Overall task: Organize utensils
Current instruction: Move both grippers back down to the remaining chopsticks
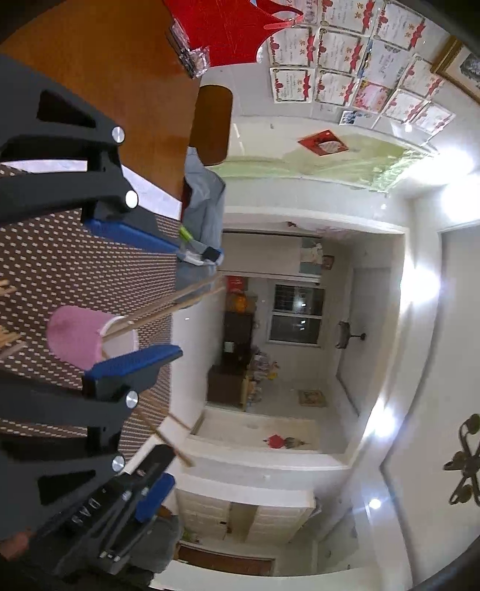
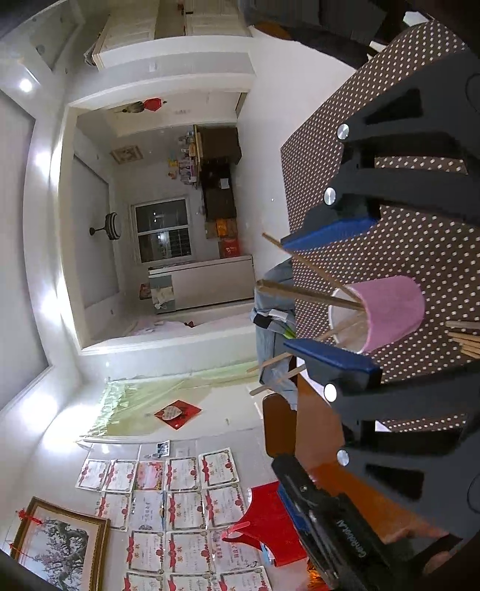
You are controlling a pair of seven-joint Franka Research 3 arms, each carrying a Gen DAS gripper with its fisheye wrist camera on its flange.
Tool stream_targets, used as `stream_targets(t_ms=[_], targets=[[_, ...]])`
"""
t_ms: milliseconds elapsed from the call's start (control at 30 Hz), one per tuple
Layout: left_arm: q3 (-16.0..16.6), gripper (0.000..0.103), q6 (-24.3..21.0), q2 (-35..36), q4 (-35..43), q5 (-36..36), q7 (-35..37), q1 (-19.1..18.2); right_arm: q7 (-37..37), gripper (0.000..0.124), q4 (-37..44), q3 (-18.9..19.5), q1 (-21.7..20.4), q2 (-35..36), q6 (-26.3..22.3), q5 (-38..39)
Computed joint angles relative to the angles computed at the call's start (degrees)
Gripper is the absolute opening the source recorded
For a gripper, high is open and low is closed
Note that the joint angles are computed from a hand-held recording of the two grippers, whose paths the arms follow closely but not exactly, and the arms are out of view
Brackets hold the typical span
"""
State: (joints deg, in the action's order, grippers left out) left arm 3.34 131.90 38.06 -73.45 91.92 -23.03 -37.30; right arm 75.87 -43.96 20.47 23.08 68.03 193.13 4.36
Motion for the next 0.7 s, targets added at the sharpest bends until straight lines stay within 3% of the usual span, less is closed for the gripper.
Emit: stream_targets(t_ms=[133,267,433,600,700], targets=[[-1.7,0.052,1.4,-1.7,-2.6,-4.5,4.0,1.1,0.6,0.051,-13.0,0.1,-2.5,-7.1,1.8,0.7],[-3.9,0.052,3.7,-2.9,-5.1,-11.1,8.3,3.1,0.8,0.052,-19.9,-0.1,-3.7,-11.2,-1.2,1.6],[-6.9,0.052,7.1,-2.9,-6.8,-24.7,17.6,6.3,-0.8,0.052,-25.0,-3.5,-2.4,-15.2,-8.3,5.6],[-10.2,0.052,4.3,-0.2,-4.5,-40.7,31.9,8.5,-2.1,0.052,-26.5,-6.5,-1.0,-17.1,-17.0,9.3],[-11.1,0.052,3.9,1.0,-4.2,-47.8,36.1,9.4,-1.6,0.052,-25.9,-9.1,0.5,-17.4,-23.4,10.7]])
